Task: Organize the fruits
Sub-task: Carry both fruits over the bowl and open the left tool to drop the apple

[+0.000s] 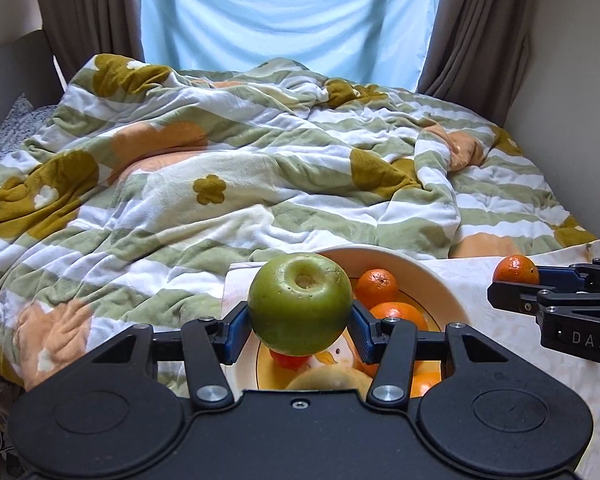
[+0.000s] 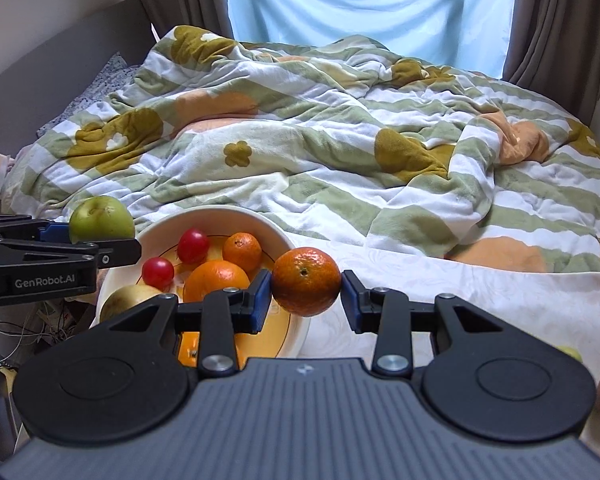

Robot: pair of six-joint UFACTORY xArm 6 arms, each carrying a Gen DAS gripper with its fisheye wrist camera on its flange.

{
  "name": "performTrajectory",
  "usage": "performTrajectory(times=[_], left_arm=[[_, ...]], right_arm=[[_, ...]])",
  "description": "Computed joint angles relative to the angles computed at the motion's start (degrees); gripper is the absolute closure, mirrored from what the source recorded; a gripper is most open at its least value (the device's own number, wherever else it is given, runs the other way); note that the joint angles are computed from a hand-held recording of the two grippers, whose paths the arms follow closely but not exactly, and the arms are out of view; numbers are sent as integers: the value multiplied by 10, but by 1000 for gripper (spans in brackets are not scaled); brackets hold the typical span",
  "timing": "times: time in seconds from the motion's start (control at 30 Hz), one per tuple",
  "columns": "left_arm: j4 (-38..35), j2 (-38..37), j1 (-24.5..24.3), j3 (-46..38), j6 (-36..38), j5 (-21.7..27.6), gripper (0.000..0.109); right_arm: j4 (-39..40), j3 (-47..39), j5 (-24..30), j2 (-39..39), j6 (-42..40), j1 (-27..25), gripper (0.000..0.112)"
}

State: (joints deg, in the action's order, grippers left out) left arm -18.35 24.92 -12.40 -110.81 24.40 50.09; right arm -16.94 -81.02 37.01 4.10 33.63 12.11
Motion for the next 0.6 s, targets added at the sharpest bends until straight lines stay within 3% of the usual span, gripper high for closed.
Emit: performTrajectory(times=[0.27,0.53,0.6], left_arm=[[6,87,-2,-115,11,53,52],[12,107,-2,-135,10,67,52],[5,95,-2,-115,17,49,41]], right_arm=[[-9,-36,15,39,20,-1,60],[-11,-49,25,53,30,-4,60],[-11,-51,27,55,30,-3,60]])
